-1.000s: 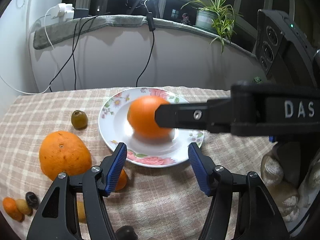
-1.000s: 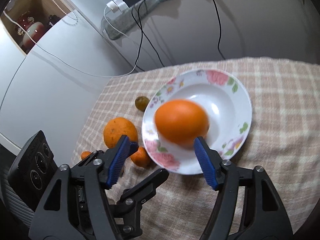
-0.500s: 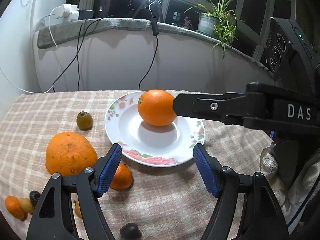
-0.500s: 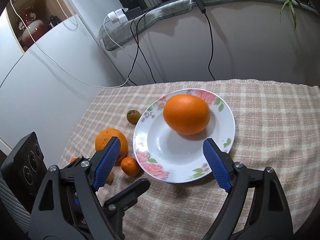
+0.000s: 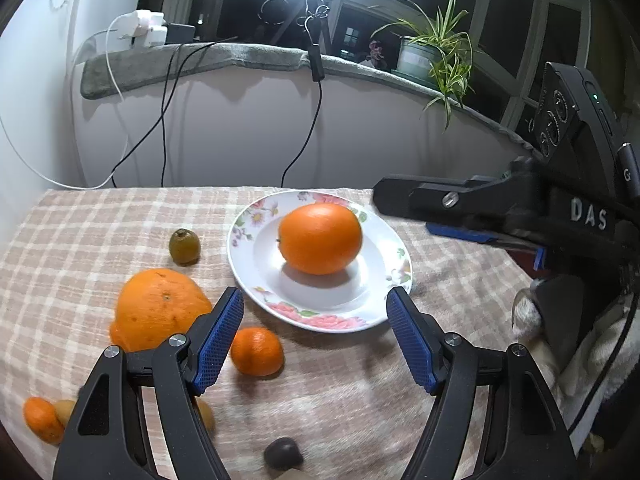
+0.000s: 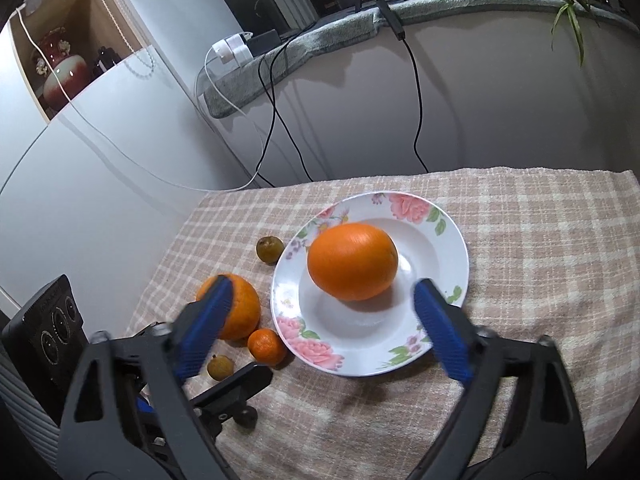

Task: Organize fruits
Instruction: 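Lower the orange onto the plate and open the right gripper, then move the right gripper to the big orange beside the plate and grasp it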

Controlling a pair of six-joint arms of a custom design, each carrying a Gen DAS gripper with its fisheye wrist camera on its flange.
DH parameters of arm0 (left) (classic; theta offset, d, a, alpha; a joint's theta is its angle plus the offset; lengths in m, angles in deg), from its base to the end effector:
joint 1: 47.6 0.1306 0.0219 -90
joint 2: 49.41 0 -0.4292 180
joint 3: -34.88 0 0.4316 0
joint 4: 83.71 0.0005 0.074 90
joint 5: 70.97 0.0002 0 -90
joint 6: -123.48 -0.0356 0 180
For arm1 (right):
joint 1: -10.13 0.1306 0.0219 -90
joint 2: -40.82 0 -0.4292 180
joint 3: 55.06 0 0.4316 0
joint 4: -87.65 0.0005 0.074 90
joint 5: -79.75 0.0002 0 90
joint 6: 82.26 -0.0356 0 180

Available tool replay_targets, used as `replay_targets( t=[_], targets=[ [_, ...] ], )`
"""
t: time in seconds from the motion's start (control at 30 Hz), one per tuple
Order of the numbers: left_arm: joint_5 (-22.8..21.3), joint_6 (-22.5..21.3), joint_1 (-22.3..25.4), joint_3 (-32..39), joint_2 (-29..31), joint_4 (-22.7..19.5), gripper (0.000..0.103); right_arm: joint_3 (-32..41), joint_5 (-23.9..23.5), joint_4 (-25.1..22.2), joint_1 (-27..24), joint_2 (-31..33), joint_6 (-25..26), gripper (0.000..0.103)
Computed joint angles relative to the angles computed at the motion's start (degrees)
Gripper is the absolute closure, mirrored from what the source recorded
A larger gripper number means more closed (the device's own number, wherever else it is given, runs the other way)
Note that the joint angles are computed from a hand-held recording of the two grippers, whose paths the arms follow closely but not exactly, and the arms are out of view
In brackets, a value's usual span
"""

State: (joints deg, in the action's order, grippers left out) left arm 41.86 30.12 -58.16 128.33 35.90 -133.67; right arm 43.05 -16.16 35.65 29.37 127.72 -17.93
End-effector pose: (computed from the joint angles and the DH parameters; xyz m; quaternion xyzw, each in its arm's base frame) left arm 0.4825 -0.1045 0.5481 0.1886 0.8785 -0.2054 0.3880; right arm 0.4755 0.1693 0.5714 0.0295 0.9078 0.2021 0.3664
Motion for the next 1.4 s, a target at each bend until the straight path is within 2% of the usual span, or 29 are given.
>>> replay_targets(
  t=[0.2,0.3,0.4,0.53,0.67,0.8,1.07,1.33,1.4],
  targets=[
    [2.0,-2.3,3.1,1.1,0.7,-1.3,0.029,-1.8,3.4,5.6,0.7,-1.7,-0.6,0.0],
    [2.2,-4.0,4.7,1.5,1.1,-1.9,0.029,-1.5,3.4,6.1,0.9,-1.6,-0.7,0.0],
    [2.1,-5.0,6.5,1.3,1.3,-1.4,0.029,-0.3,3.7,5.1,1.6,-0.8,0.2,0.0],
    [3.5,-3.8,8.8,1.6,2.1,-0.6,0.029,2.1,4.8,2.6,3.0,1.2,2.6,0.0],
    [5.3,-3.1,10.4,1.6,2.9,-0.2,0.029,5.3,3.9,-1.2,4.2,3.9,5.5,0.0],
    [7.5,-2.5,11.4,1.5,3.7,-0.8,0.029,7.9,1.7,-4.0,5.0,6.5,7.1,0.0],
    [10.0,-4.0,11.7,2.0,5.2,-3.9,0.029,14.0,-3.4,-8.6,6.0,12.0,9.3,0.0],
    [10.8,-3.9,12.2,2.1,5.7,-4.7,0.031,19.0,-8.5,-13.1,7.0,17.2,10.3,0.0],
    [11.0,-4.1,12.2,2.1,5.8,-5.0,0.031,19.8,-9.7,-13.5,7.0,18.0,9.9,0.003]
  ],
)
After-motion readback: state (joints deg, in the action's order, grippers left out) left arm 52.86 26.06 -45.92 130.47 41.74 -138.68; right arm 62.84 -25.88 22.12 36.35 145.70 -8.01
